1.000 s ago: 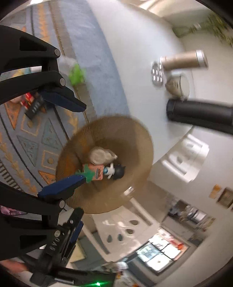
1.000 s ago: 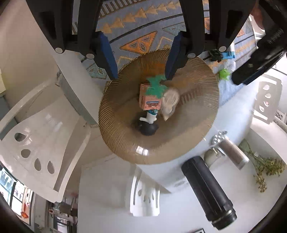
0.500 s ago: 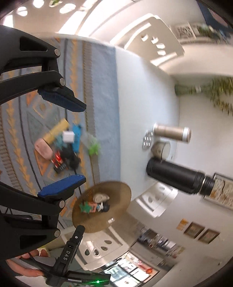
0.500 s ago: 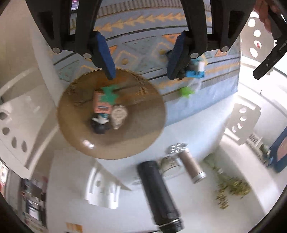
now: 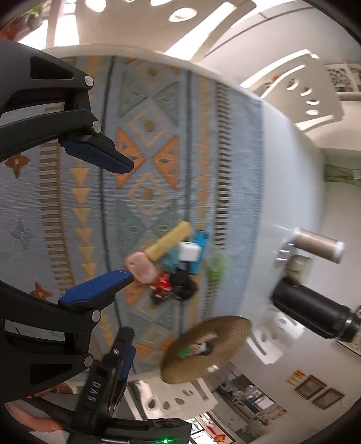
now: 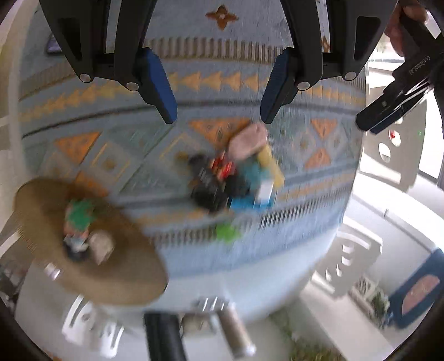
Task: Organize rigid objects
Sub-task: 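Grasp the black USB stick with the right gripper while the left grasps the pink soap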
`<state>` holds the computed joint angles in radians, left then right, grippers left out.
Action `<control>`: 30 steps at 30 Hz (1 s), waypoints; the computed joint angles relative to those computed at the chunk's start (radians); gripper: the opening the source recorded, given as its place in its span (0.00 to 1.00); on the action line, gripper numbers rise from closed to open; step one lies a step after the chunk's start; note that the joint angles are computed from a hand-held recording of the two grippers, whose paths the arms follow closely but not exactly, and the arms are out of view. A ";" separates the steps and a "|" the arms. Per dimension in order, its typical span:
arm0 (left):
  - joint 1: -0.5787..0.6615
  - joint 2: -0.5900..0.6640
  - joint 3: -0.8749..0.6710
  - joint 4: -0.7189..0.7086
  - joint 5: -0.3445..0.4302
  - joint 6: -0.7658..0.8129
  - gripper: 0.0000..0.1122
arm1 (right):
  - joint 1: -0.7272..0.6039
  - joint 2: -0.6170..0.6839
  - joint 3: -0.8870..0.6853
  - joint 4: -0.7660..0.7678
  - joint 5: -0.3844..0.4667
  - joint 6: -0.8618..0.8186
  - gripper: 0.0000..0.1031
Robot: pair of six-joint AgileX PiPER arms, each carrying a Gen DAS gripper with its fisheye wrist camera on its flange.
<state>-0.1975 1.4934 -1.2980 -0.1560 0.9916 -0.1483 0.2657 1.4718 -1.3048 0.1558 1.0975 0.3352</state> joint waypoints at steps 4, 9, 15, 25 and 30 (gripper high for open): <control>-0.024 0.007 0.061 0.000 -0.010 -0.006 0.63 | 0.022 0.030 0.064 0.053 -0.006 -0.023 0.59; -0.045 0.018 0.090 0.001 -0.011 -0.001 0.63 | 0.015 0.045 0.100 0.071 -0.012 -0.039 0.59; -0.057 0.036 0.081 0.005 -0.003 -0.001 0.63 | -0.013 0.043 0.111 0.066 -0.017 -0.045 0.59; -0.049 0.132 0.012 -0.044 -0.025 0.011 0.63 | -0.033 0.054 0.112 0.045 -0.034 -0.035 0.59; -0.105 0.277 -0.122 -0.017 -0.020 0.027 0.63 | -0.065 0.067 0.108 0.033 -0.043 -0.044 0.59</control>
